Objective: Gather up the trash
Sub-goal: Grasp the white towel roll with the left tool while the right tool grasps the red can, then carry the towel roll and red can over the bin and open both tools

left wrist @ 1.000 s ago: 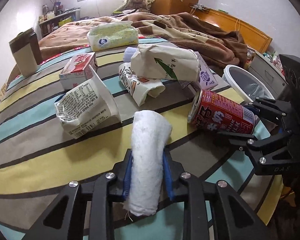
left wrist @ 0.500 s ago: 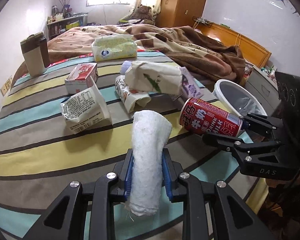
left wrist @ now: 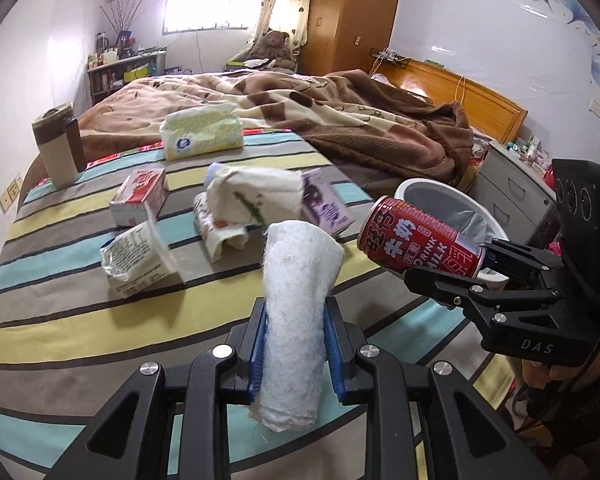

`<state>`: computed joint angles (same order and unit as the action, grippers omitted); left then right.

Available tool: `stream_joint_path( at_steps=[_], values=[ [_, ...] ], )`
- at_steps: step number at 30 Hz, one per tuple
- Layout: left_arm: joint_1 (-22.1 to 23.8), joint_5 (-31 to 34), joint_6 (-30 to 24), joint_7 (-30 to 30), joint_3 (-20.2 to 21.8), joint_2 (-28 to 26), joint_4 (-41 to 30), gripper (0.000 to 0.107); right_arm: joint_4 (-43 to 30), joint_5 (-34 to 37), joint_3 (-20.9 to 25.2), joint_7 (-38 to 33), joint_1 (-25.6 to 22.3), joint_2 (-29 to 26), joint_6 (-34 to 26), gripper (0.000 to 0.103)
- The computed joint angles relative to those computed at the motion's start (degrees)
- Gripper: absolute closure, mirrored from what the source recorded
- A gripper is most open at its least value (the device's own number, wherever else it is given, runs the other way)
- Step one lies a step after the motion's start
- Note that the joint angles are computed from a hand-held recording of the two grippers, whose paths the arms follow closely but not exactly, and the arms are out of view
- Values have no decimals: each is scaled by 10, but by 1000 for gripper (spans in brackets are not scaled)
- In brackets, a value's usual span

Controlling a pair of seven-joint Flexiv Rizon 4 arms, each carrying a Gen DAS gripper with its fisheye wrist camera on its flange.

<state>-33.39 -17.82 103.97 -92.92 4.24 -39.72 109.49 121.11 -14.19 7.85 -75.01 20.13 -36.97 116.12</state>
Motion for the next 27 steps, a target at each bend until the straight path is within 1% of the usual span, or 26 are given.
stream_joint_path(
  at_steps=[4,6,9,14,16,17,19,20,22,24,25,27],
  values=[
    [-37,-12,-9,-1,29,-6,-23,80,11,21,-12,-2,0,9,19,49],
    [-45,-13,-11,-2,32,-11,-37,80,16,27,-16,-3,-2,13,25,49],
    [-80,-22,-24,-5,66,-24,-66,80,21,44,-28,-7,0,18,31,49],
    [-89,-13,-40,-10,66,-43,-113,80,32,69,-42,-12,-7,27,42,49],
    [-84,-5,-44,-12,56,-50,-131,80,35,83,-51,-15,-4,30,44,49],
    [-88,-5,-49,-15,60,-57,-145,80,36,89,-55,-17,-2,32,44,49],
    [-111,-3,-65,-24,89,-69,-169,80,36,98,-59,-19,-2,34,42,49],
    [-109,2,-70,-25,86,-75,-183,80,36,104,-62,-20,-2,35,40,49],
    [-91,16,-73,-24,59,-81,-201,80,35,120,-73,-23,6,35,40,49],
    [-102,22,-88,-34,74,-95,-229,80,35,127,-74,-22,1,35,38,49],
    [-100,27,-95,-35,70,-102,-245,80,35,133,-77,-20,1,34,38,49],
    [-87,39,-102,-37,50,-111,-264,80,32,143,-83,-19,2,32,35,49]
  ],
)
